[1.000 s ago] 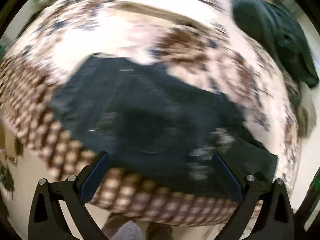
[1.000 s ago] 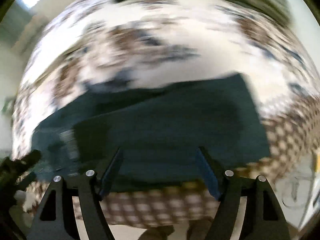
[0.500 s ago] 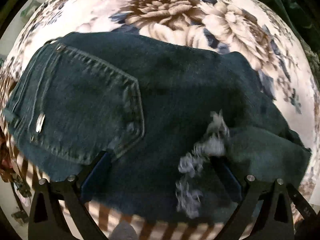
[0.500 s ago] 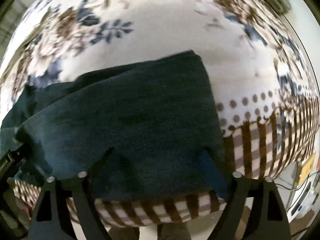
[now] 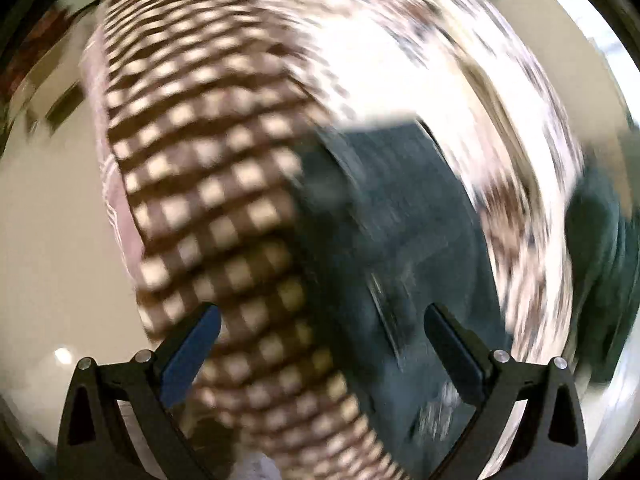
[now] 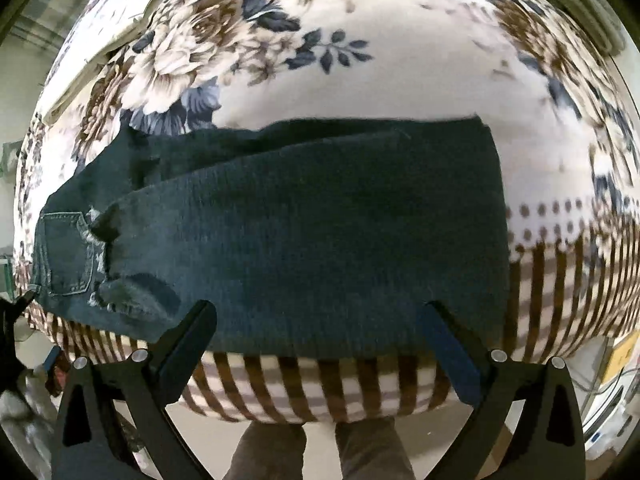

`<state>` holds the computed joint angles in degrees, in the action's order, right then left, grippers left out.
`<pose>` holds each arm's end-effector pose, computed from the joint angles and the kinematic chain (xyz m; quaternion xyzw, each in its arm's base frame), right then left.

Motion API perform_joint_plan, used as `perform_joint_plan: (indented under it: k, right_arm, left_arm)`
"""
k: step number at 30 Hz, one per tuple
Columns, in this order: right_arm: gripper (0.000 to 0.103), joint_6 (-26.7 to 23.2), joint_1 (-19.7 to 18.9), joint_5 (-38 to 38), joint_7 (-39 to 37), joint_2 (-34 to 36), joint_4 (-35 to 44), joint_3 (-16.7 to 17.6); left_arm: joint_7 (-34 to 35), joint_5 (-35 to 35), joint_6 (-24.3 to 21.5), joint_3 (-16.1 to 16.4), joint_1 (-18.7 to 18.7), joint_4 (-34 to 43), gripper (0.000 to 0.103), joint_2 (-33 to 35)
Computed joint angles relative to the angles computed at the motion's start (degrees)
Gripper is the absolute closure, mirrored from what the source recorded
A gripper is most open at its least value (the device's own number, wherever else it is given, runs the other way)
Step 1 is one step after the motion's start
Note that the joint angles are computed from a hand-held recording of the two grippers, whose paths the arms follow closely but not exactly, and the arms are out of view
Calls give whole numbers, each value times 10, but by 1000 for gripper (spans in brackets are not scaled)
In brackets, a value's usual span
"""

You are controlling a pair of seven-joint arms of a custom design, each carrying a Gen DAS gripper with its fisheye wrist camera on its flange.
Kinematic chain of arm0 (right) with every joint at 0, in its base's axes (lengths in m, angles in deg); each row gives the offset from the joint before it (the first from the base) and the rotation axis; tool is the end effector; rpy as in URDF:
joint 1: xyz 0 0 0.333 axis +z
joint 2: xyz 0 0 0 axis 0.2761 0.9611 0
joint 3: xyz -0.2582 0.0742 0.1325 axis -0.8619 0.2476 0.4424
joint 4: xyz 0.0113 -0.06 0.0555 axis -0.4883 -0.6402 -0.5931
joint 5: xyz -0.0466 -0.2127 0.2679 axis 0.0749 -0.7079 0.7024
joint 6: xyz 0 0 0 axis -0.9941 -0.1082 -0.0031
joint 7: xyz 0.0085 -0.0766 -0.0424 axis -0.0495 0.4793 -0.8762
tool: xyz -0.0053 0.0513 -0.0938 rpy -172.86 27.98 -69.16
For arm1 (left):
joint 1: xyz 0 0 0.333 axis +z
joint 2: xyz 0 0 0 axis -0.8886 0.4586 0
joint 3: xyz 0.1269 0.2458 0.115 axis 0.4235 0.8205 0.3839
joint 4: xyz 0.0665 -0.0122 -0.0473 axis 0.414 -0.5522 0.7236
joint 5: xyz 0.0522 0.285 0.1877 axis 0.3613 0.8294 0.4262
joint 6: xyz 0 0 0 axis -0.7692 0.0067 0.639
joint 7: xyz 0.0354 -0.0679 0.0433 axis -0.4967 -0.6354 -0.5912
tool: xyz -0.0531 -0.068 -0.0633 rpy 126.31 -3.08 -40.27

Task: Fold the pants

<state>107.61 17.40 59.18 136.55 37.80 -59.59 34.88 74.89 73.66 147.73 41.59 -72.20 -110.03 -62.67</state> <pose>0.3706 -0.0326 0.4440 -0.4223 0.9044 0.0210 0.0570 0.5372 -0.1907 0.5169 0.8660 -0.4616 0.1894 0.0341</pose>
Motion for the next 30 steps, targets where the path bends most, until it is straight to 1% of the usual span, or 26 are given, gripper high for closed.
perform_joint_plan:
  k: [1, 2, 3, 5, 7, 8, 9, 10, 12, 13, 14, 15, 17, 19, 20, 23, 25, 27, 28, 29, 30]
  right_arm:
    - [0, 11, 0, -2, -7, 9, 1, -2]
    - [0, 21, 1, -4, -12, 21, 5, -2]
    - [0, 28, -1, -8, -22, 42, 15, -6]
    - [0, 35, -1, -8, -27, 66, 25, -3]
    - [0, 47, -3, -3, -24, 86, 29, 0]
    - [0, 56, -1, 3, -21, 105, 38, 2]
    - [0, 63, 0, 10, -19, 119, 43, 3]
    - [0, 66, -2, 8, -14, 124, 43, 6]
    - [0, 71, -4, -3, -5, 136, 45, 12]
    - [0, 70, -4, -9, -3, 141, 48, 14]
    - [0, 68, -4, -14, -2, 146, 52, 16]
    - [0, 69, -4, -15, -2, 143, 50, 16]
    - [0, 72, -4, -8, -7, 144, 51, 14]
    - [0, 83, -3, 17, -26, 133, 41, 5]
    - [0, 97, -3, 40, -42, 123, 30, -3]
    - [0, 131, -6, 88, -80, 82, -4, -23]
    - [0, 134, -16, 88, -85, 53, -18, -28]
    - [1, 124, -36, 68, -77, 11, -35, -31]
    - [4, 120, -45, 60, -68, -9, -44, -33]
    - [18, 113, -55, 56, -67, -37, -55, -41]
    - [42, 103, -69, 45, -65, -61, -64, -48]
  left_arm:
    - [-12, 4, 10, 3, 1, -6, 0, 2]
    - [-14, -2, 30, 6, 5, -12, 0, 9]
    - [-8, -17, 57, 8, 10, -12, 0, 23]
    - [17, -40, 88, 5, 13, 9, 2, 57]
    - [37, -44, 118, 4, 10, 33, 4, 92]
    - [27, -19, 115, 10, -1, 45, 8, 104]
    - [19, 12, 110, 18, -11, 57, 9, 113]
    - [16, 33, 110, 22, -19, 68, 12, 123]
    - [10, 57, 114, 27, -30, 89, 38, 138]
    - [5, 67, 115, 29, -35, 88, 45, 134]
    - [11, 74, 125, 29, -36, 81, 70, 124]
    - [16, 80, 128, 27, -38, 84, 76, 124]
    - [31, 87, 164, 23, -39, 51, 77, 87]
    - [45, 90, 181, 16, -39, 33, 78, 58]
    - [59, 83, 190, 9, -39, 29, 79, 46]
    - [93, 78, 192, -9, -48, 49, 79, 27]
    - [133, 58, 187, -29, -60, 75, 79, 18]
    - [189, 24, 176, -52, -77, 109, 79, 22]
    - [211, 8, 168, -62, -88, 126, 79, 28]
    - [242, -24, 164, -78, -100, 145, 80, 37]
    - [258, -37, 156, -86, -112, 159, 85, 47]
